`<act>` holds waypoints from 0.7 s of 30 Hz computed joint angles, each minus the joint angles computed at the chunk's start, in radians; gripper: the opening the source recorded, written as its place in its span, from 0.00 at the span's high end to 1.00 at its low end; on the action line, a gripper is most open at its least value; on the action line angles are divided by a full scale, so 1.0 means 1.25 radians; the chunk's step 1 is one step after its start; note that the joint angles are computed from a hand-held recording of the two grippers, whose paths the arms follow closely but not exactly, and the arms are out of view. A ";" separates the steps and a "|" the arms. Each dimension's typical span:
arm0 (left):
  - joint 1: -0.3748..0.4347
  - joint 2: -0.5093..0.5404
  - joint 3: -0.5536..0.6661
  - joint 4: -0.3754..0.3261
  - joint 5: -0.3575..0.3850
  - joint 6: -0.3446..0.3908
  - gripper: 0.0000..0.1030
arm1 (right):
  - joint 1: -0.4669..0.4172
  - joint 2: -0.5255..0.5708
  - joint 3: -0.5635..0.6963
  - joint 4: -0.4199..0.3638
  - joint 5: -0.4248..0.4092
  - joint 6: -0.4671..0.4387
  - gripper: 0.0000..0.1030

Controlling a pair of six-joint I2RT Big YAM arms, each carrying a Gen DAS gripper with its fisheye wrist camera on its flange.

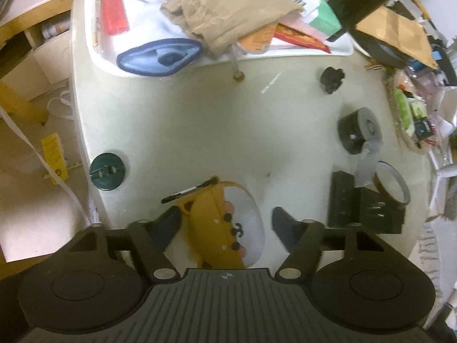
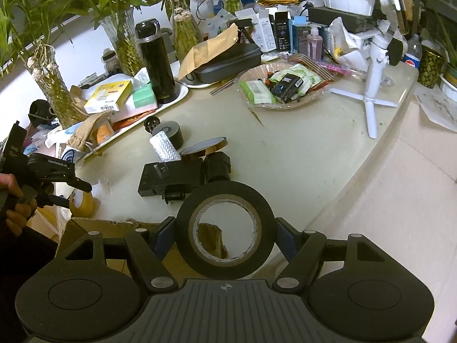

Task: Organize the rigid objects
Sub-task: 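Grasp the yellow dog-face case with the left tool while the right tool holds the tape, then carry the yellow case into the box and open the left tool while the right tool brings the tape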

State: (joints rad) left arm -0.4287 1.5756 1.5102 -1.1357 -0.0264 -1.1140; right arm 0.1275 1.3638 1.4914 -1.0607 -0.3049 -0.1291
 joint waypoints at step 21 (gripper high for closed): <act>-0.025 -0.029 0.003 0.026 -0.023 0.054 0.49 | 0.011 -0.008 -0.013 0.000 -0.002 0.007 0.27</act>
State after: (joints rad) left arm -0.4602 1.5389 1.5141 -1.1029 -0.0547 -1.0459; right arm 0.1414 1.3538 1.4756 -1.0613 -0.3075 -0.1201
